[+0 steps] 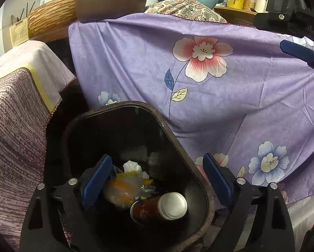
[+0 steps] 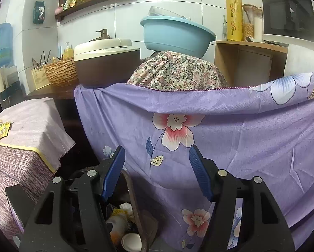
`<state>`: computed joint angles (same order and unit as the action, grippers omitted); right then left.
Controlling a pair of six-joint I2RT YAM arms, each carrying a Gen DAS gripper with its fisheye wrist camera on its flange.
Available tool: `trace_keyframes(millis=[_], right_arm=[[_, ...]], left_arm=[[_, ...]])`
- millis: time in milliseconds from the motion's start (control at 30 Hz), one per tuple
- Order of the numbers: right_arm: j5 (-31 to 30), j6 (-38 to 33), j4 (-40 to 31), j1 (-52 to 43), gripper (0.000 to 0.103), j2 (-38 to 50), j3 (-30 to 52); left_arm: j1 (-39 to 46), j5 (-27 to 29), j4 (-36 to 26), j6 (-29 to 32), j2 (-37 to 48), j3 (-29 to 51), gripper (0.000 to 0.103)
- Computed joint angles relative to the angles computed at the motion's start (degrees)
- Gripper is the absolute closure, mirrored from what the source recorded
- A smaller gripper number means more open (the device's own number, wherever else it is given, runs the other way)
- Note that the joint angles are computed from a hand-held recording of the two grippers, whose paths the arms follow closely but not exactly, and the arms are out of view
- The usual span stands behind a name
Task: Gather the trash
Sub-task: 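Lower the white-orange bottle into the black bin and open the left gripper, then move both tools back over the table toward the orange net and yellow bag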
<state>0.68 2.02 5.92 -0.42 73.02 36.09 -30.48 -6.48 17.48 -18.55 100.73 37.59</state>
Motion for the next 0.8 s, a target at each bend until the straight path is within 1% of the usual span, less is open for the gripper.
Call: trace_keyframes(millis=[167,200,233,267,300,367,567,633,700,767,800], right_arm=[[-0.4,0.0,-1.1,-0.5,0.039,-2.9,0.0],[-0.4,0.0,-1.4,-0.6,0.037,-3.5,0.0],[-0.4,0.0,-1.6,-0.7,0.032,-4.1,0.0],[-0.1,0.0,-1.8,-0.7,0.028,-4.9,-0.1],[-0.1,0.1,-1.8,-0.9,0.026,-5.5,-0.1],[-0.6,0.3,-2.7,-1.3,0.026,-6.7,0.2],[-0.3,0.7,-4.5,-0.6,0.025,-9.2,0.6],[0.4,0.5,-4.9,0.2,0.018,-9.9,0.8],[1.1,0.4,-5.1,1.2,0.017,-11.1,0.5],[1.4,0.7,-5.9,2.8,0.017,-12.2,0.5],[1.4,0.9,-6.2,3.5,0.014,-12.4,0.6]], left_arm=[[0.3,1.2,0.4,-0.3,-3.7,-2.4,0.015],[0.2,1.1,0.5,-0.4,-5.1,-3.1,0.015],[0.1,1.1,0.5,-0.5,-6.3,-3.7,0.014],[-0.1,1.0,0.2,-0.3,-8.6,-4.6,0.014],[-0.2,0.9,-0.1,-0.2,-10.1,-5.2,0.013],[-0.7,0.0,-1.4,-0.1,-14.4,-6.5,0.011],[-0.7,-0.5,-8.8,-1.0,-29.4,-9.3,0.008],[-0.3,-0.6,-11.0,-1.4,-34.6,-10.4,0.007],[-0.1,-1.8,-14.5,-1.3,-41.3,-11.2,0.006],[0.1,-3.4,-17.8,-0.8,-46.1,-11.2,0.006],[0.8,-3.6,-20.2,-0.2,-48.7,-10.8,0.006]])
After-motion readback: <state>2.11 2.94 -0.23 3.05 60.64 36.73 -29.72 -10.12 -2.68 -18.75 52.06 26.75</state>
